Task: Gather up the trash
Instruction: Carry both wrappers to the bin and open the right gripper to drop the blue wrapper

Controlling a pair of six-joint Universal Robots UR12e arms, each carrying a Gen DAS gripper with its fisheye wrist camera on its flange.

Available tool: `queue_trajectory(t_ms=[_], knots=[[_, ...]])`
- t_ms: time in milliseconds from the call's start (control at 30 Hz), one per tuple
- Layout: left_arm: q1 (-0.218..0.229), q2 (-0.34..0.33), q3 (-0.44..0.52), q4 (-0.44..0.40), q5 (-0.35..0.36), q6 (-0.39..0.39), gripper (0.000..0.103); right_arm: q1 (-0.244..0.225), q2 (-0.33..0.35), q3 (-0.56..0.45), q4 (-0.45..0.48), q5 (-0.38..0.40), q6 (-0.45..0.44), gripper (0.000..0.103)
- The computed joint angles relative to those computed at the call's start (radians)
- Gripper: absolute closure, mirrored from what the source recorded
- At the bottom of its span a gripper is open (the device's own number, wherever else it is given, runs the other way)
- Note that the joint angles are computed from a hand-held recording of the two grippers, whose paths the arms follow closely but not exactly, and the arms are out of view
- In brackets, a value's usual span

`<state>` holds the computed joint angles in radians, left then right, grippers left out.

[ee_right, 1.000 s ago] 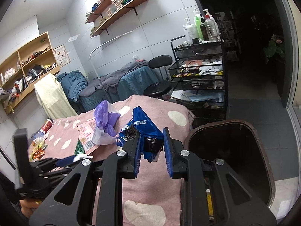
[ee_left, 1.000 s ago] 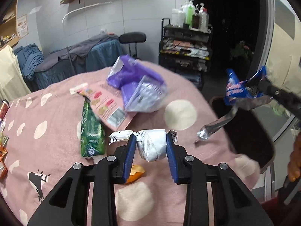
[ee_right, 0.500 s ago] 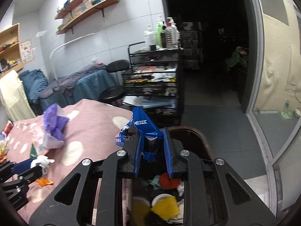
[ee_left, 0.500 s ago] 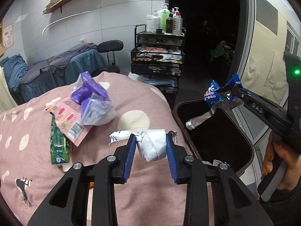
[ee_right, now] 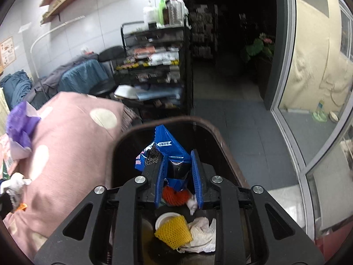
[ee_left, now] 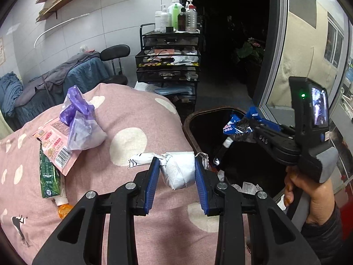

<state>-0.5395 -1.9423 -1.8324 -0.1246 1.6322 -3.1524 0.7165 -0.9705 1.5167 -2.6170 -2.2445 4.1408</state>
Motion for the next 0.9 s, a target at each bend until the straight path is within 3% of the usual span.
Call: queue_trajectory(t_ms=[33, 67, 133, 333, 900], knots=[[0.0, -0.002, 0.001, -0.003, -0.001, 0.0, 0.07, -0.003, 0.001, 0.001, 0.005, 0.012, 0.011, 0.062], [-0.001, -0.003, 0.003, -0.007, -0.003, 0.0, 0.07, -0.006, 0.003, 0.002, 0.006, 0.022, 0.022, 0.043], [-0.001, -0.005, 0.005, -0.014, -0.005, 0.0, 0.07, -0.007, 0.003, 0.015, -0.022, 0.025, 0.045, 0.029], [-0.004, -0.009, 0.011, -0.027, -0.003, 0.0, 0.07, -0.014, -0.001, 0.031, -0.03, 0.057, 0.094, 0.027], [-0.034, -0.065, 0.093, -0.088, -0.011, 0.044, 0.07, 0.001, -0.037, 0.06, -0.058, -0.088, 0.207, 0.019]])
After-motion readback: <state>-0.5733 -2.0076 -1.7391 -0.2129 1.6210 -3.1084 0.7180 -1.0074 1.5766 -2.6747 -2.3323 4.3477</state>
